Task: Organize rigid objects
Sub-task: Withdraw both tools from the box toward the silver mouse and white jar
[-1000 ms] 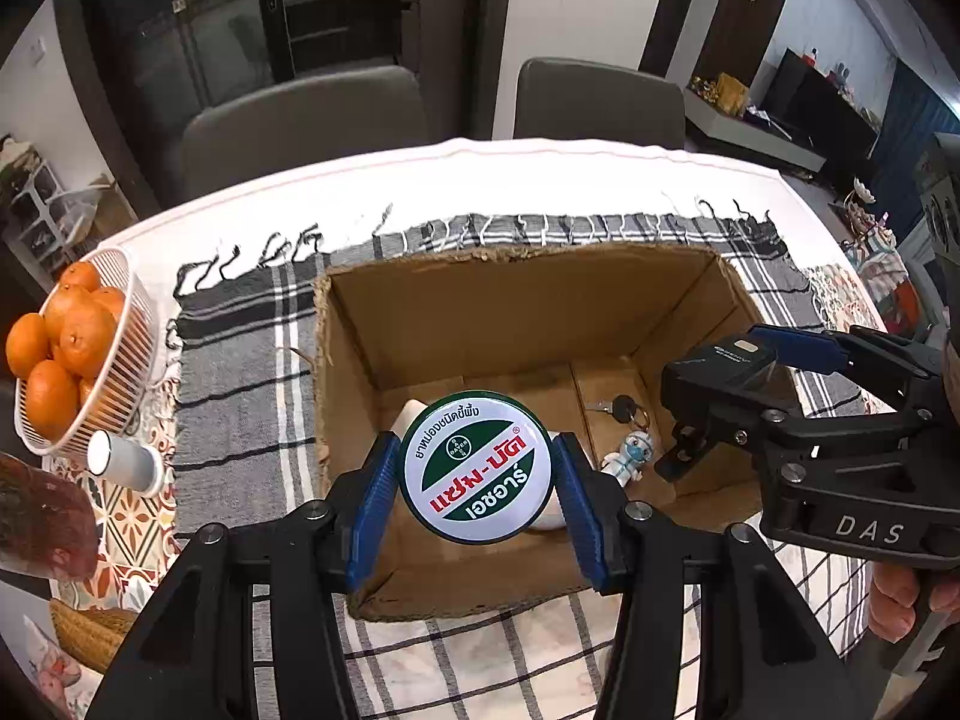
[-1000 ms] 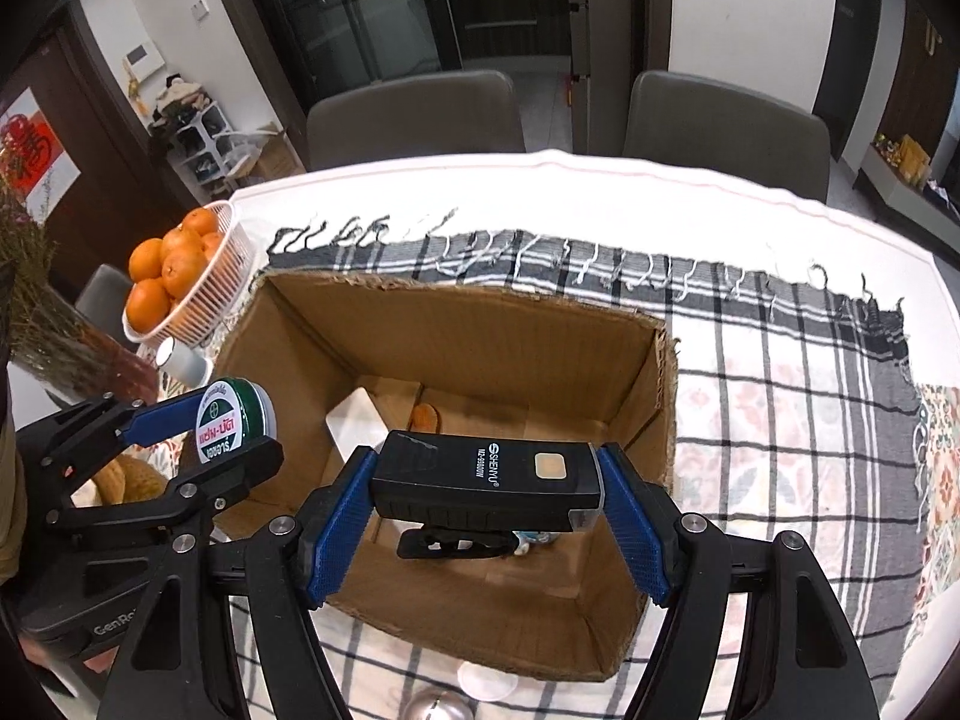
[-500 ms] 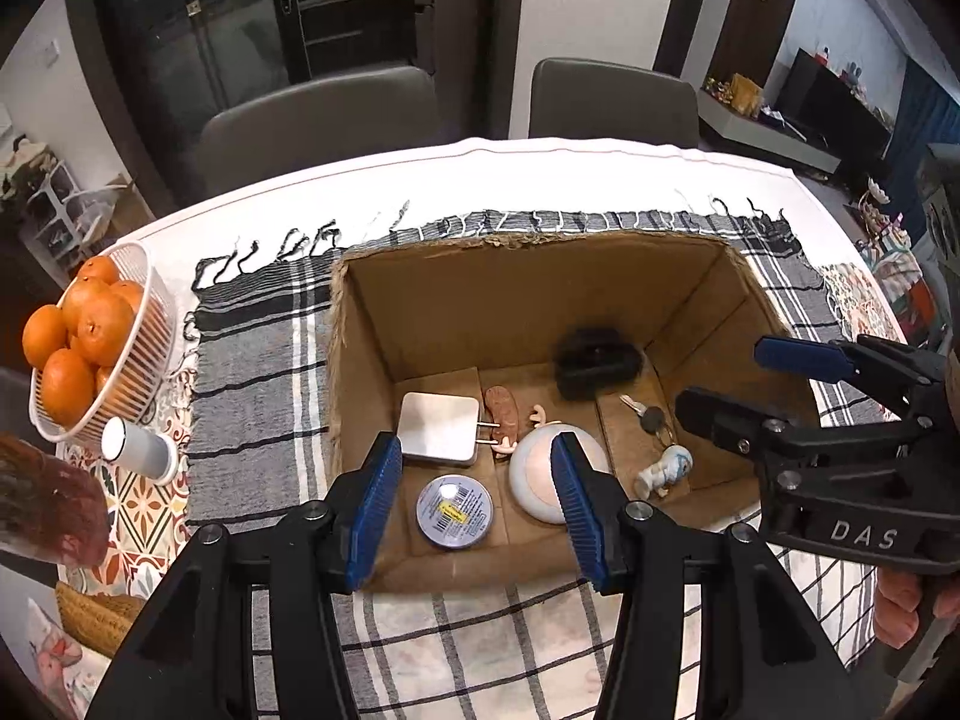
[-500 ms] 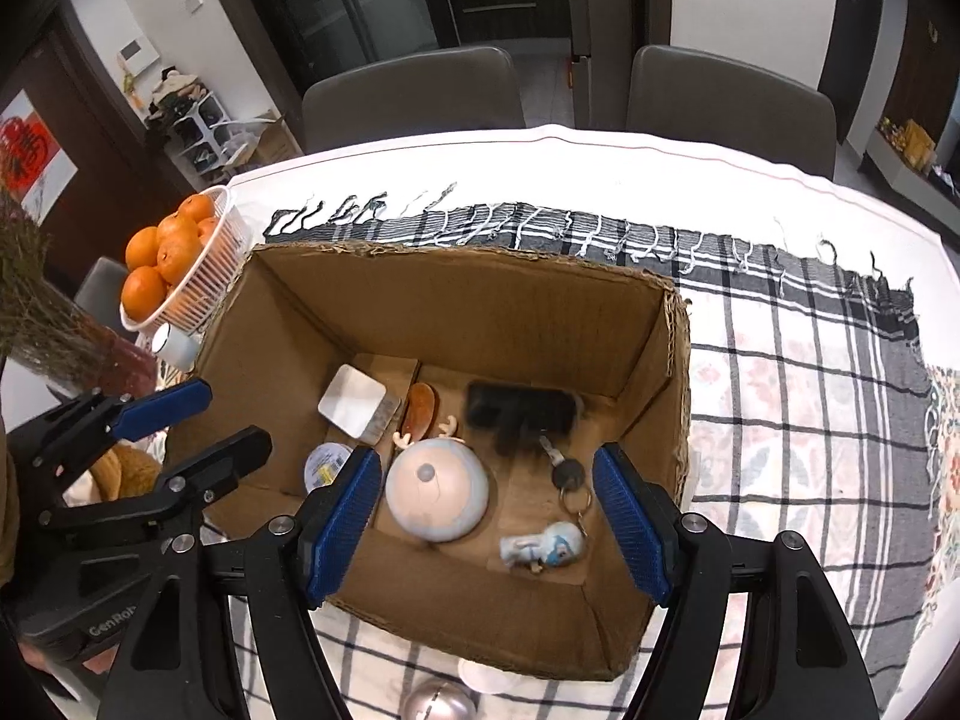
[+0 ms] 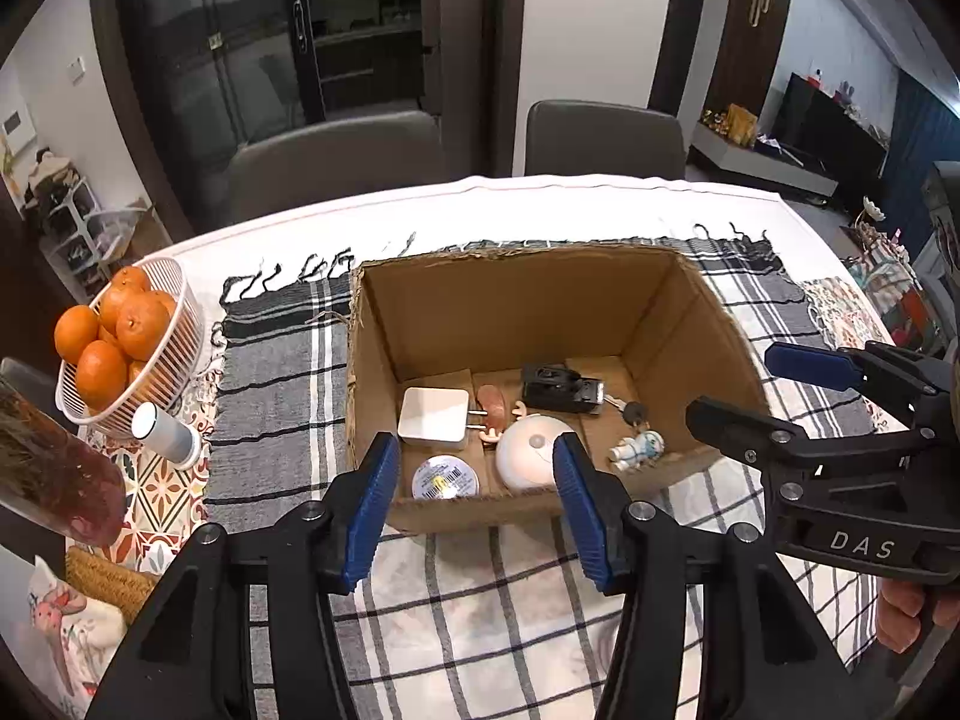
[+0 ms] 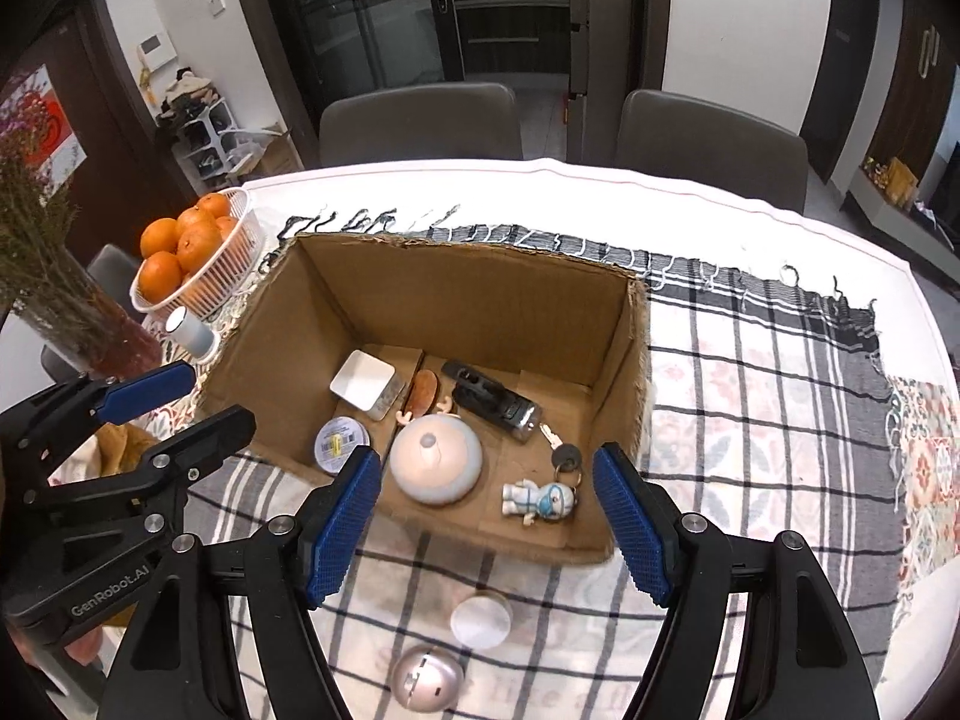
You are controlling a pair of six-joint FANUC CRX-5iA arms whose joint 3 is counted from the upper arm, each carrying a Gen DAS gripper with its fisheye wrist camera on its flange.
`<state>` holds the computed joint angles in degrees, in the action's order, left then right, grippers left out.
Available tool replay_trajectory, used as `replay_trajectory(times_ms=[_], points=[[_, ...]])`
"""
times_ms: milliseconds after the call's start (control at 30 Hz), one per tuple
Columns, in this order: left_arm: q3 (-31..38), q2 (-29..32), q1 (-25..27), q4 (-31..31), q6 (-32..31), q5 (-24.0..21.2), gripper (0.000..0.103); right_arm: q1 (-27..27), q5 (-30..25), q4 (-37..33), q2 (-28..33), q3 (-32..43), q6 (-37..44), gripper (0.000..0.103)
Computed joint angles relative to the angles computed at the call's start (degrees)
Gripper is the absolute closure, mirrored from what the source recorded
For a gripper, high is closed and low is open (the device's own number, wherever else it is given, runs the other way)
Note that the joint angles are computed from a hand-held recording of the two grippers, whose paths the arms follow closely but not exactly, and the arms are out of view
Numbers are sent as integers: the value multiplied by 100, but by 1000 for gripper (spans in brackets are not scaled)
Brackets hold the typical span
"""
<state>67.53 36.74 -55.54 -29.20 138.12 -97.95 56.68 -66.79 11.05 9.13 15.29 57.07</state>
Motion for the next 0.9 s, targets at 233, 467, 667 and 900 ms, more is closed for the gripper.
replay_trajectory(times_ms=[233,467,667,900], points=[[-8,-61,-361,-392,88,-31,47,225,242,236,-515,-572,-128,29],[-61,-85,-642,-618,262,3,46,404,492,464,-919,-1065,-198,29],[-35,-17,-840,-738,406,-14,44,526,671,621,-1214,-1446,-155,29],[192,190,-1062,-850,508,-196,44,536,810,515,-1444,-1738,182,29]])
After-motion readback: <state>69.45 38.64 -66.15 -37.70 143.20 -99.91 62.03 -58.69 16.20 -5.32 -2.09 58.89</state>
